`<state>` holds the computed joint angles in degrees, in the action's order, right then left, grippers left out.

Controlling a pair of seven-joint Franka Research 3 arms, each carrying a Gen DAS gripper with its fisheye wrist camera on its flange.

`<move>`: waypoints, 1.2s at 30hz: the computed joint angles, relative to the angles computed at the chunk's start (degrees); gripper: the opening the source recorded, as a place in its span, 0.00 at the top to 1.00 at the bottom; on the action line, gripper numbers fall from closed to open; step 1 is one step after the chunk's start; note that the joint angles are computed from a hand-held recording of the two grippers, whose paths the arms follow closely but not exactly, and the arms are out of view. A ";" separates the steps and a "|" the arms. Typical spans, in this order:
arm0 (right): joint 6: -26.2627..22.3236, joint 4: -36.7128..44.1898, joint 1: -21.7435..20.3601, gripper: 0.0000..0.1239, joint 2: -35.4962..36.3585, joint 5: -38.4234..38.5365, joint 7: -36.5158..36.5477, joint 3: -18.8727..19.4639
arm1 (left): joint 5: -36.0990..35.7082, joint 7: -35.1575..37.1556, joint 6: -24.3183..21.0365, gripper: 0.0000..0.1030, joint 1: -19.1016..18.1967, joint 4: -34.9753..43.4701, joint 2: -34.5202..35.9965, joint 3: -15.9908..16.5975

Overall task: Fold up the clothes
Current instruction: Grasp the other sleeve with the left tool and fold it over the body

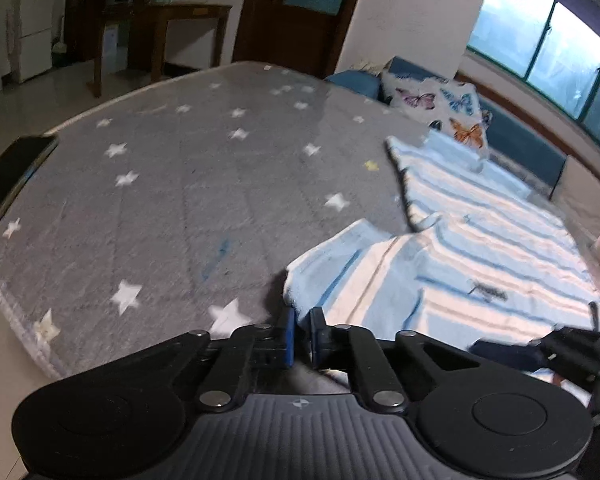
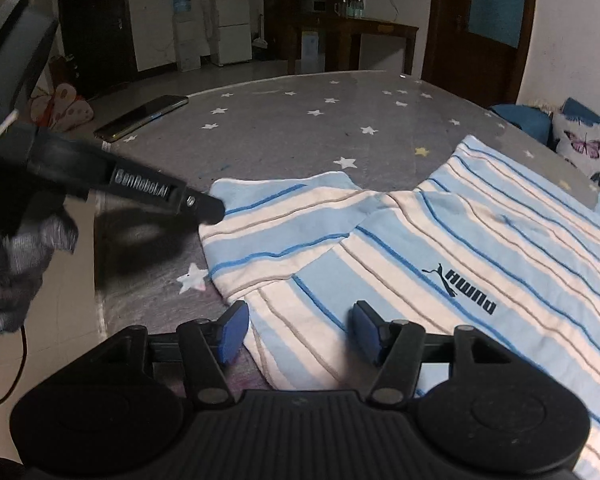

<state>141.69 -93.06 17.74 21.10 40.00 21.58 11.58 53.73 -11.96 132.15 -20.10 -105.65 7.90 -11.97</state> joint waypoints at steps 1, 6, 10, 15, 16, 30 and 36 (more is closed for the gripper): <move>0.09 -0.26 -0.09 0.52 -0.18 0.20 -0.32 0.10 | 1.25 -0.01 0.35 0.94 -0.17 0.41 0.03 0.01; -2.01 0.68 -0.73 0.52 -0.24 0.58 1.26 -0.35 | 7.35 0.54 4.71 0.95 -0.93 3.14 0.97 0.16; -0.99 -0.29 -1.57 0.52 -1.58 1.04 1.54 -1.16 | 10.15 2.42 10.79 0.95 -1.25 5.87 3.07 0.68; 1.89 -1.16 -2.82 0.52 -2.46 0.40 3.71 -2.80 | 10.08 7.12 17.58 0.94 -2.39 10.04 7.45 1.55; 2.44 -0.94 -3.05 0.52 -2.26 0.06 4.60 -3.13 | 9.13 9.04 18.98 0.94 -2.55 10.86 8.46 1.69; 5.17 -0.63 -7.25 0.52 -1.16 -2.98 14.07 -4.86 | -3.88 24.89 26.37 0.70 -5.40 12.76 11.58 5.88; 6.20 -0.88 -8.29 0.52 -1.14 -2.94 16.09 -4.92 | -2.53 26.21 17.10 0.72 -5.22 17.75 13.36 6.76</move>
